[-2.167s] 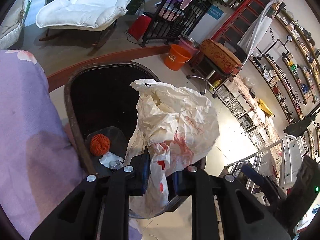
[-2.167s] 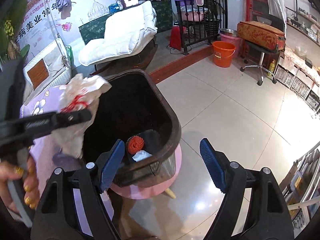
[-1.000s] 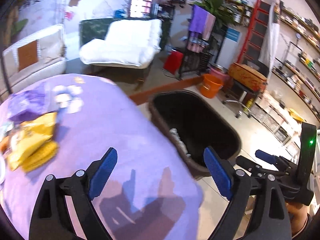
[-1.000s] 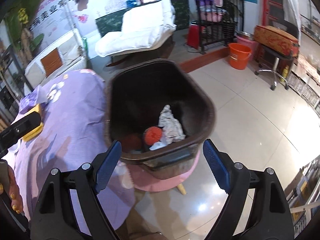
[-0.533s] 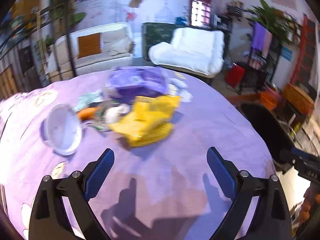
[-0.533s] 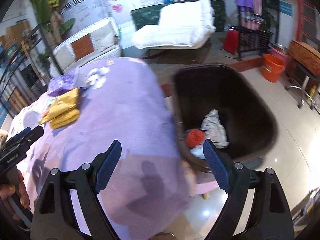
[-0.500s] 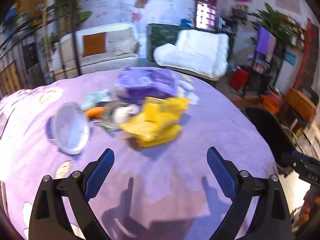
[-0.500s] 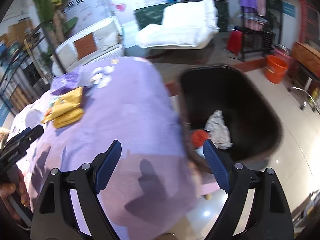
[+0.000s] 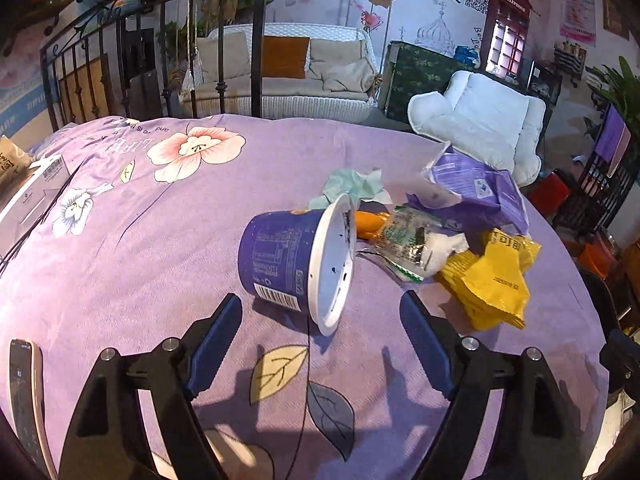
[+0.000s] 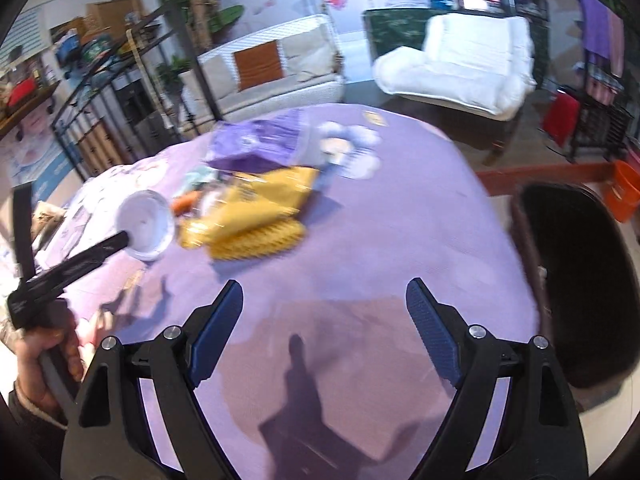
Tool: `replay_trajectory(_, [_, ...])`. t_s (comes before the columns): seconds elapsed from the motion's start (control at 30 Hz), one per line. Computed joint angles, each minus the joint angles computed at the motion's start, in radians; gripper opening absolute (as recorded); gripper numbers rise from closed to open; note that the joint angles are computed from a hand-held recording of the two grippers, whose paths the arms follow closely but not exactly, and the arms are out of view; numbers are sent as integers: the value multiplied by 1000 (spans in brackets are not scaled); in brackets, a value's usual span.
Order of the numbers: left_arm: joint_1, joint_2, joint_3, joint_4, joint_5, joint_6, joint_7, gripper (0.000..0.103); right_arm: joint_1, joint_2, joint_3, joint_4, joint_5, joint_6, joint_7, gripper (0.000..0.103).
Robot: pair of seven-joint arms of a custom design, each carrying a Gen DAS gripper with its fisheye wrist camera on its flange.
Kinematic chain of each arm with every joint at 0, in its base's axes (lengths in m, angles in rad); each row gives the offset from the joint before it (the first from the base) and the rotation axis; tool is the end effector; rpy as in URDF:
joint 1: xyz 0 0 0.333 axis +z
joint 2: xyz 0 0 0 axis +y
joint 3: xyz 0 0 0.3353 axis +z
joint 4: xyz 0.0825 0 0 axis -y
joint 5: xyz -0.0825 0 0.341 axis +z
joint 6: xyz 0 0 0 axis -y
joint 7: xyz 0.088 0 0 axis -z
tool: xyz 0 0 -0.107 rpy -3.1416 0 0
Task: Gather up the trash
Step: 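Grasp the purple cup with the left tool while the right tool grasps the yellow snack bag, then drop the yellow snack bag into the bin with the right tool while the left tool carries the cup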
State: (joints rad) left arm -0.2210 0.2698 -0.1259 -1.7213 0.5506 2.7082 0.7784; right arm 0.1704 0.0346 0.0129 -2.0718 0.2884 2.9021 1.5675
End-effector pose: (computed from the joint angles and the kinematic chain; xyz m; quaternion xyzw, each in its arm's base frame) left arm 0.6066 -0.2281 0.5446 -0.6673 0.6372 -0.2951 0.2482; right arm 0.5598 0.0863 0.5480 -0.6286 0.6712 -0.1798 0.3493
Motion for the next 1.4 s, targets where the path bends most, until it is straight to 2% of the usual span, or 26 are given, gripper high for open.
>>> replay_trajectory(0.07, [1, 37, 6, 49, -2, -27, 11, 73, 9, 34, 15, 55, 35, -21, -32, 83])
replay_trajectory(0.13, [9, 71, 0, 92, -33, -57, 33, 62, 17, 74, 28, 115, 70, -36, -57, 83])
replay_trajectory(0.17, [15, 80, -3, 99, -50, -59, 46, 60, 26, 99, 26, 147, 64, -38, -35, 83])
replay_trajectory(0.23, [23, 91, -3, 107, -75, -58, 61, 46, 36, 145, 19, 211, 54, -59, 10, 83])
replay_trajectory(0.3, [32, 90, -6, 101, -102, -52, 70, 37, 53, 211, 1, 305, 25, -102, 87, 83])
replay_trajectory(0.47, [42, 80, 2, 78, -127, -21, 62, 20, 105, 327, -50, 477, -92, -201, 259, 83])
replay_trajectory(0.5, [47, 78, 1, 72, -136, -18, 65, 16, 107, 339, -52, 497, -111, -218, 270, 83])
replay_trajectory(0.53, [55, 81, -4, 73, -150, -14, 75, 13, 114, 361, -57, 531, -135, -251, 289, 76])
replay_trajectory(0.57, [57, 77, -5, 65, -158, -6, 76, 12, 114, 377, -56, 555, -145, -276, 298, 69])
replay_trajectory(0.63, [61, 66, -6, 42, -169, 11, 73, 10, 102, 391, -43, 572, -139, -309, 304, 47])
replay_trajectory(0.67, [62, 62, -7, 33, -174, 16, 74, 9, 98, 386, -39, 559, -133, -300, 307, 44])
replay_trajectory(0.73, [63, 54, -6, 16, -178, 31, 68, 9, 90, 373, -32, 526, -125, -268, 300, 28])
replay_trajectory(0.83, [68, 45, -10, -3, -195, 49, 65, 8, 83, 353, -25, 486, -117, -226, 278, 19])
replay_trajectory(1.03, [64, 8, -10, -56, -194, 89, 53, 8, 76, 330, -22, 431, -102, -157, 241, 8])
replay_trajectory(1.13, [64, -16, -13, -90, -194, 113, 45, 8, 57, 311, -7, 403, -70, -135, 203, 8])
replay_trajectory(1.4, [55, -76, -29, -166, -179, 171, 42, 8, 60, 197, -18, 241, -84, -22, 146, 6])
